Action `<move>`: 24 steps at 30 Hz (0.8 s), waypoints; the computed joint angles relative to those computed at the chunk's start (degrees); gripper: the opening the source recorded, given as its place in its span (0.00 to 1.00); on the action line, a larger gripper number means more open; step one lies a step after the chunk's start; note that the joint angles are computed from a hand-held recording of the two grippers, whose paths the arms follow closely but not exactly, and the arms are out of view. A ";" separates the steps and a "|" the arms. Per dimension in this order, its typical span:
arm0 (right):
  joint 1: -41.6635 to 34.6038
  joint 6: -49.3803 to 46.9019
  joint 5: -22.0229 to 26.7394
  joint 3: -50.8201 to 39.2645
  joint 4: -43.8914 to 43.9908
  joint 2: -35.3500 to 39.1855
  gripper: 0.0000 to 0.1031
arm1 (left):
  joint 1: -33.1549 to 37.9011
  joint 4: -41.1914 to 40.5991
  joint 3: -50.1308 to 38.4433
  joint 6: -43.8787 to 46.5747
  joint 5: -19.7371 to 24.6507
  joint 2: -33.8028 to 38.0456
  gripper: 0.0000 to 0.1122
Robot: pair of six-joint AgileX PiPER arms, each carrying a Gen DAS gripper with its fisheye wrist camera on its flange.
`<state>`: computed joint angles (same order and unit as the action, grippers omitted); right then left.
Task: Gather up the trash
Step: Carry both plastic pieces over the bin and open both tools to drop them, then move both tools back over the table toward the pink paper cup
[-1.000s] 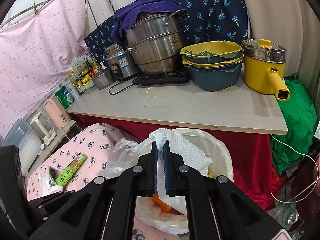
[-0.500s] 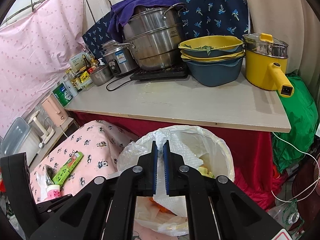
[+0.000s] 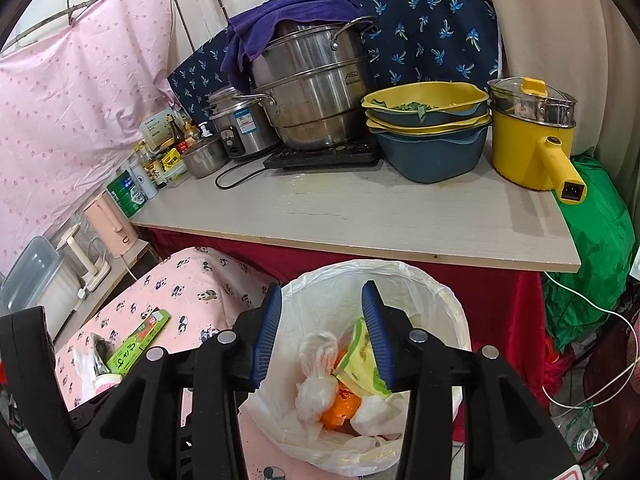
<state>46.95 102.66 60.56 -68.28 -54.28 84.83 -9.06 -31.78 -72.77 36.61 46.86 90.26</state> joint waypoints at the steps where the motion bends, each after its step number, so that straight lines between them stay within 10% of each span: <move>1: 0.17 -0.11 0.15 -0.31 0.02 0.18 0.40 | 0.21 -0.01 -0.02 -0.13 0.06 -0.07 0.59; 24: 6.01 -5.22 3.74 -13.82 1.48 10.14 0.53 | 17.39 -4.39 -4.90 3.09 6.39 2.05 0.67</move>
